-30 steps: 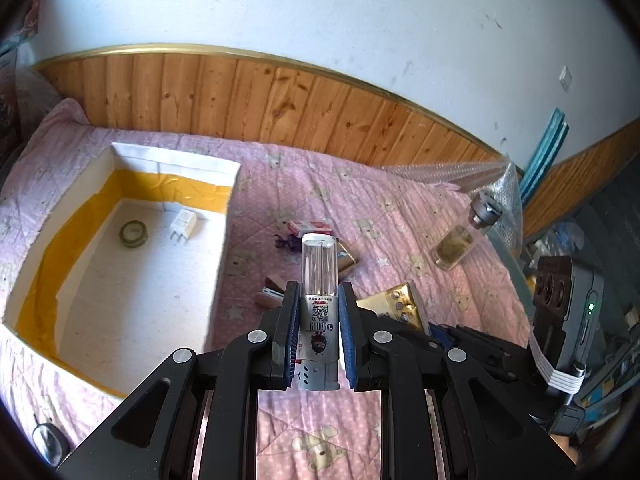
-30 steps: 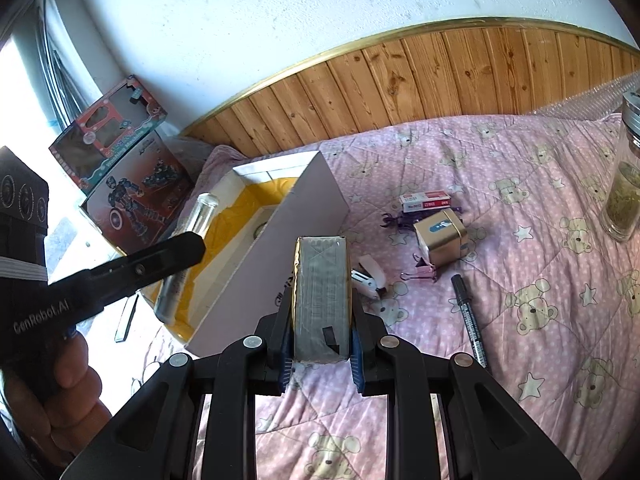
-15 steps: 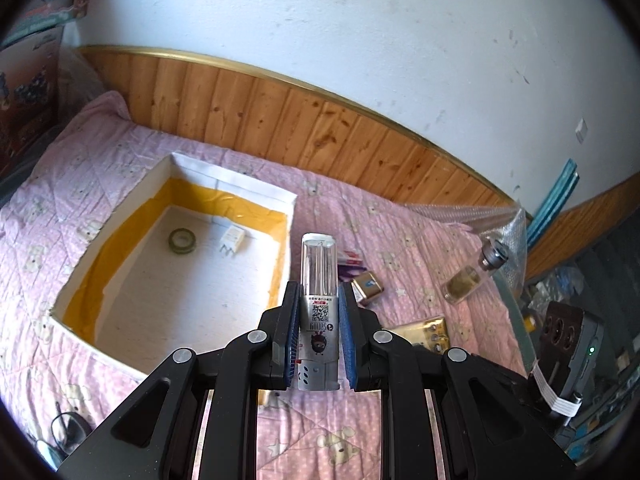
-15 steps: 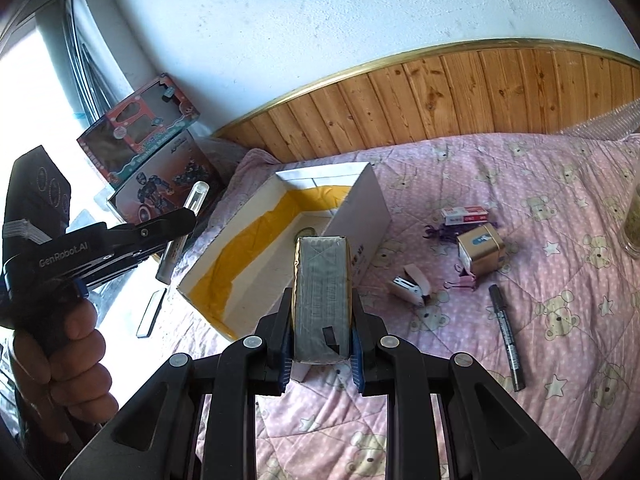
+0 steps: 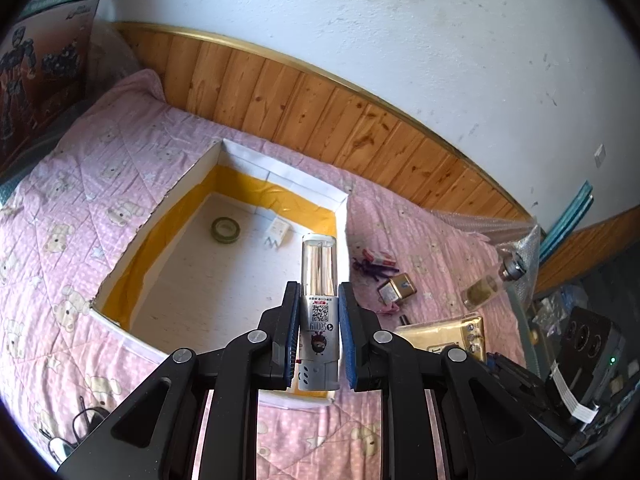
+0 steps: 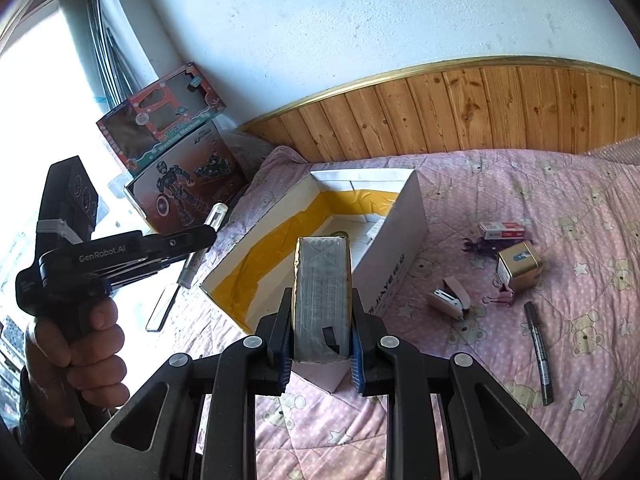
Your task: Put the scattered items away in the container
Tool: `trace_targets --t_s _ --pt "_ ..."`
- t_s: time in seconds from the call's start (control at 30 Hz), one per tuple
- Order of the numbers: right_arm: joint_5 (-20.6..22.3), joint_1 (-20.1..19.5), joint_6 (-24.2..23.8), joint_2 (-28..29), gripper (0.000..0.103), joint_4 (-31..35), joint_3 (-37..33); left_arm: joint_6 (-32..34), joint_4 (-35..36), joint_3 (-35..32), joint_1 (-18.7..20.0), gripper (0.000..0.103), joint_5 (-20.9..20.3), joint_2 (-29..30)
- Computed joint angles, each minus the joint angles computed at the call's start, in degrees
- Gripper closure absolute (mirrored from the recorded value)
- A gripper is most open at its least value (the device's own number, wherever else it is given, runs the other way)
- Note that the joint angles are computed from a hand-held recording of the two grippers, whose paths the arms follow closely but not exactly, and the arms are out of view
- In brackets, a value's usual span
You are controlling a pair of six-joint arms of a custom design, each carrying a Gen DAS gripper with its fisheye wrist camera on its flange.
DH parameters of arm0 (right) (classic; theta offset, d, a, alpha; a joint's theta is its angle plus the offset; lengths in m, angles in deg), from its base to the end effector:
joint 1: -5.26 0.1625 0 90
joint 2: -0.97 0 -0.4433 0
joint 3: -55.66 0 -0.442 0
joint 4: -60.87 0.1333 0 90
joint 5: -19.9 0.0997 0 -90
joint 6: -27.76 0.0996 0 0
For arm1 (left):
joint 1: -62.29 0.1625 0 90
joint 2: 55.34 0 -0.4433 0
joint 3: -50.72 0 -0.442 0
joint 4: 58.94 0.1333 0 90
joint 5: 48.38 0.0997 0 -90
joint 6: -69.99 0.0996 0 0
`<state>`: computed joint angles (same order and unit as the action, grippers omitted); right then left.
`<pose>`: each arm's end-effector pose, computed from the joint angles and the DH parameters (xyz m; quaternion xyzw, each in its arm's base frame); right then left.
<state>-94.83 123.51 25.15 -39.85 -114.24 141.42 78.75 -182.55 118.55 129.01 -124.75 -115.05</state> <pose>0.4513 -0.6463 0.1352 0.1732 -0.9039 0.3717 0.1217 -0.1693 -0.7902 0.4384 0.2421 0.9381 -0.2319 0.0871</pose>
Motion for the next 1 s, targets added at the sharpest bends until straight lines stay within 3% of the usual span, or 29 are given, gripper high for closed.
trace_targets --t_s 0.6,1.0 --pt "-1.1 0.7 -2.4 5.4 0.079 2.8 -7.8 0.9 5.5 -9.5 1.9 0.084 1.5 7.2" --pt "-2.9 0.8 -2.9 9.6 0.079 11.5 -16.1 -0.7 8.7 -14.0 3.3 0.084 3.7 10.2"
